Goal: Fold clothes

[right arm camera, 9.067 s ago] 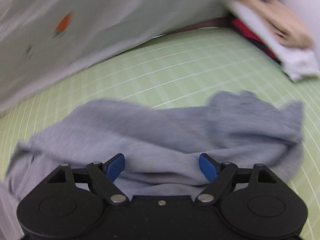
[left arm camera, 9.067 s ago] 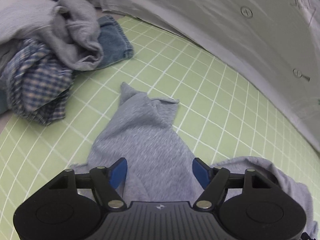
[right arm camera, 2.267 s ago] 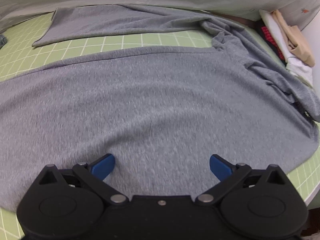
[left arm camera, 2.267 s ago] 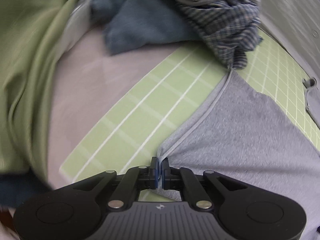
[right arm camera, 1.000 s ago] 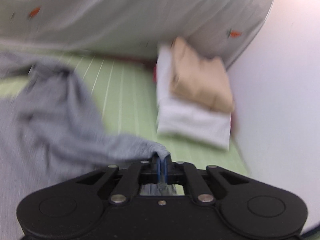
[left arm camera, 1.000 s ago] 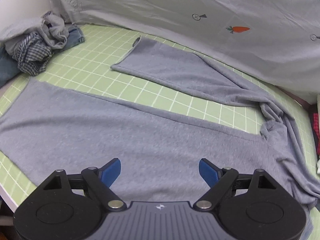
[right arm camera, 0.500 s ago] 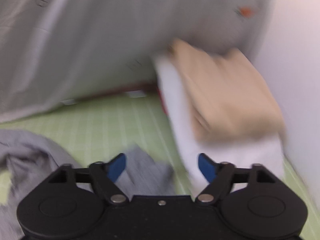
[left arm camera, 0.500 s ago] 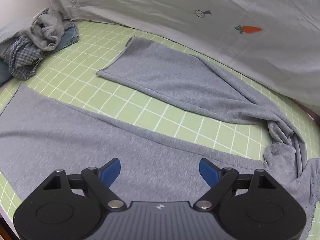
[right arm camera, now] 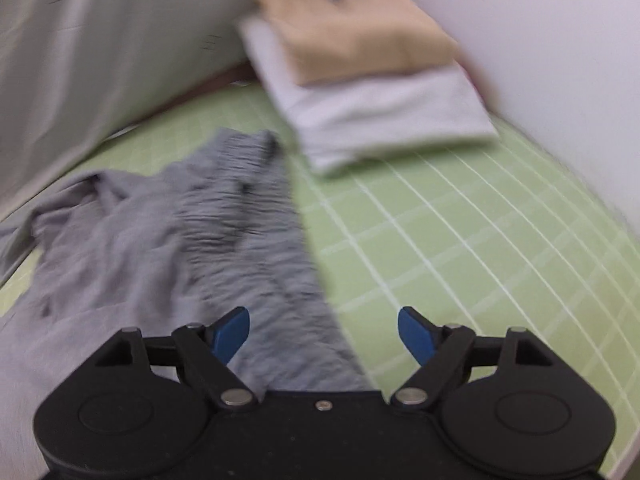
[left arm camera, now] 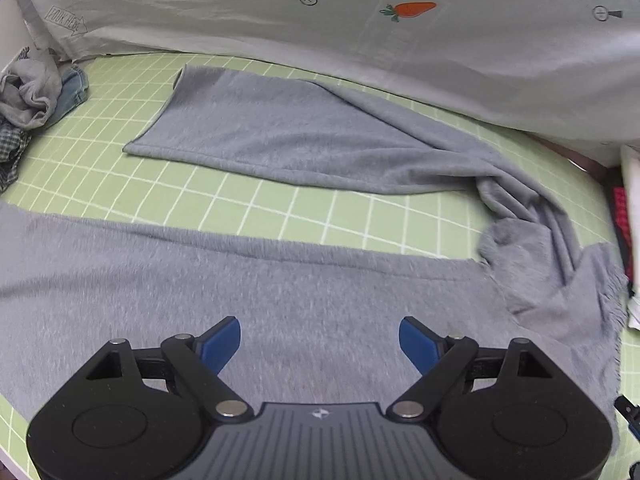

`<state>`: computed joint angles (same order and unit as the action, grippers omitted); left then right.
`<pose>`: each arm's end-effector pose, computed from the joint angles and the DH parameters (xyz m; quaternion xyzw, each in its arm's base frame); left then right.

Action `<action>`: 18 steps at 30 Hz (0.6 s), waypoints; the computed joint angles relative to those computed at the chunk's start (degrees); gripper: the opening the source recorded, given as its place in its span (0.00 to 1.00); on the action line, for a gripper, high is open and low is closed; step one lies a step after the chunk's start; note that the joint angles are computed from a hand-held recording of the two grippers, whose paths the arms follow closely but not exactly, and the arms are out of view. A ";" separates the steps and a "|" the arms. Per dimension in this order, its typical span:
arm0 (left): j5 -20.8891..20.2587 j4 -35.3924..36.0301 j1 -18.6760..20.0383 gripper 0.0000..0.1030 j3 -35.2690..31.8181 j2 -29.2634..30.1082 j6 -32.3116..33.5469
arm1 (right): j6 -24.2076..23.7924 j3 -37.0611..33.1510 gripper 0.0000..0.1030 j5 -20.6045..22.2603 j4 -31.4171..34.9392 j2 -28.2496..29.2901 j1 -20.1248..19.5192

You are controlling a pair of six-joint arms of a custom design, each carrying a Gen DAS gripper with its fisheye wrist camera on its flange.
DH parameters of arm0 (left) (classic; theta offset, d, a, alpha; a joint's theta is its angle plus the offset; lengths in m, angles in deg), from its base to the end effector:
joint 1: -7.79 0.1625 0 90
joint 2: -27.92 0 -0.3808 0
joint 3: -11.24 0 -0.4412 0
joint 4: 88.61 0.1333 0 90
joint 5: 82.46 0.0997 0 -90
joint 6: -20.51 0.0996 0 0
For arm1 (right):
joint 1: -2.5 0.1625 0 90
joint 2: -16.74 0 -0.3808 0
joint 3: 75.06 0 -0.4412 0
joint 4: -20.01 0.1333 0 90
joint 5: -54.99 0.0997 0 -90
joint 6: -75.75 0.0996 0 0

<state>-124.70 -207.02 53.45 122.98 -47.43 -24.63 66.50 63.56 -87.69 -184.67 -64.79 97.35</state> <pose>-0.2300 -0.5316 0.1890 0.0218 0.9124 -0.2391 0.3316 0.0877 -0.3942 0.2206 -0.1157 -0.8057 0.4164 0.4051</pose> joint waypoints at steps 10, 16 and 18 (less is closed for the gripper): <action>-3.59 0.68 -2.53 0.84 7.82 -8.35 -5.58 | -13.56 -1.22 0.33 8.95 5.14 0.50 -2.37; -1.59 1.06 -2.91 0.84 9.16 -10.42 -9.01 | -7.09 1.38 0.13 2.04 -3.16 -0.16 2.20; -1.21 1.31 -2.70 0.84 9.04 -10.50 -9.70 | -2.75 2.97 0.14 -0.19 -1.71 -2.05 2.89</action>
